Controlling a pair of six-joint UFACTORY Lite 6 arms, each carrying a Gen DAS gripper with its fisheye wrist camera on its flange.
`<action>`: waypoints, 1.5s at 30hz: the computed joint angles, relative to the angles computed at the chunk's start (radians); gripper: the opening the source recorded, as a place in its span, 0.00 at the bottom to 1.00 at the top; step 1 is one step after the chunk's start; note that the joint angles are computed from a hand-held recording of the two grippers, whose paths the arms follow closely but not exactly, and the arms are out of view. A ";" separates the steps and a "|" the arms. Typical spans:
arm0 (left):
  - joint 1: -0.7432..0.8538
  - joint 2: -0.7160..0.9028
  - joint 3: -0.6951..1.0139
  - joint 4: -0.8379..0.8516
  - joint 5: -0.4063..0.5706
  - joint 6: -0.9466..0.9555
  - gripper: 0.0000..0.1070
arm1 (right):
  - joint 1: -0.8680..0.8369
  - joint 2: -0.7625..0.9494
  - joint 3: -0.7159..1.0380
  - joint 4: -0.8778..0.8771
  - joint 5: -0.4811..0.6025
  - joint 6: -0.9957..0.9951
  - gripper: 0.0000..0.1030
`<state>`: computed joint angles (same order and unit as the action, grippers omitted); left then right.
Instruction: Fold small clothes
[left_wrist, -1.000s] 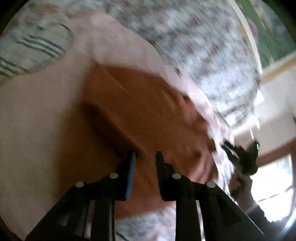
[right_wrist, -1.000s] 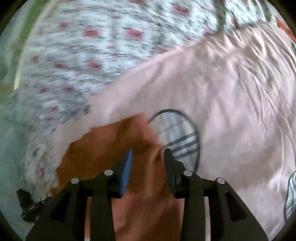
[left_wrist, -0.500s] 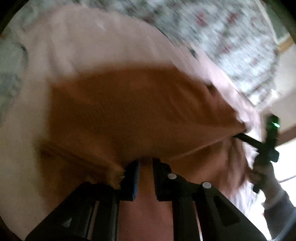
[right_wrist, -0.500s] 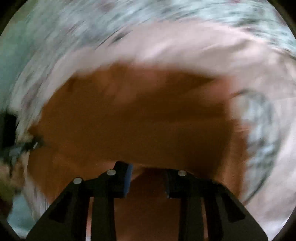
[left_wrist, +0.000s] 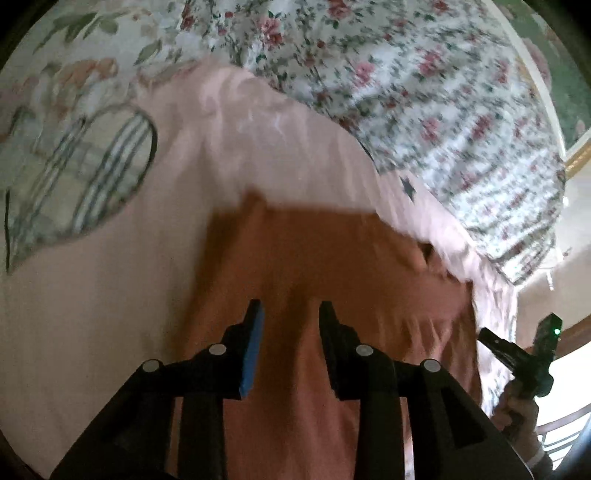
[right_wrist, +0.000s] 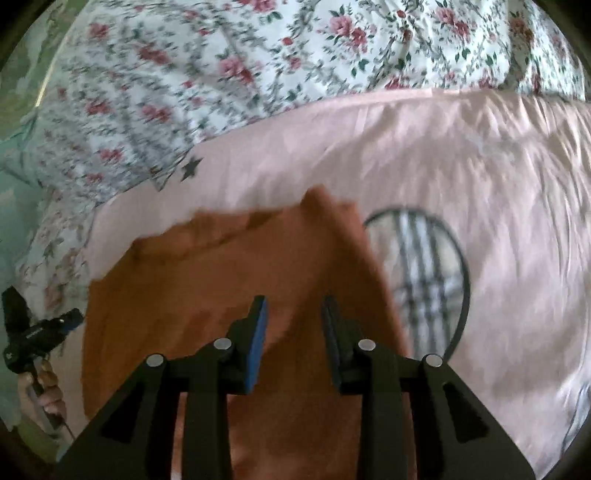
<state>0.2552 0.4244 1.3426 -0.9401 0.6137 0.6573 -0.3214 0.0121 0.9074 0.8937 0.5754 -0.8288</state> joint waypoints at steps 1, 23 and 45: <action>-0.004 -0.070 -0.098 -0.032 -0.003 0.034 0.31 | 0.011 -0.030 -0.041 0.014 0.002 -0.005 0.31; -0.142 -0.946 -1.030 -0.044 -0.026 -0.152 0.52 | -0.169 -0.725 -0.542 -0.139 0.421 0.040 0.43; 0.069 -0.390 -0.823 -0.802 -0.070 0.572 0.49 | 0.166 -0.689 -0.408 -0.281 0.265 0.421 0.44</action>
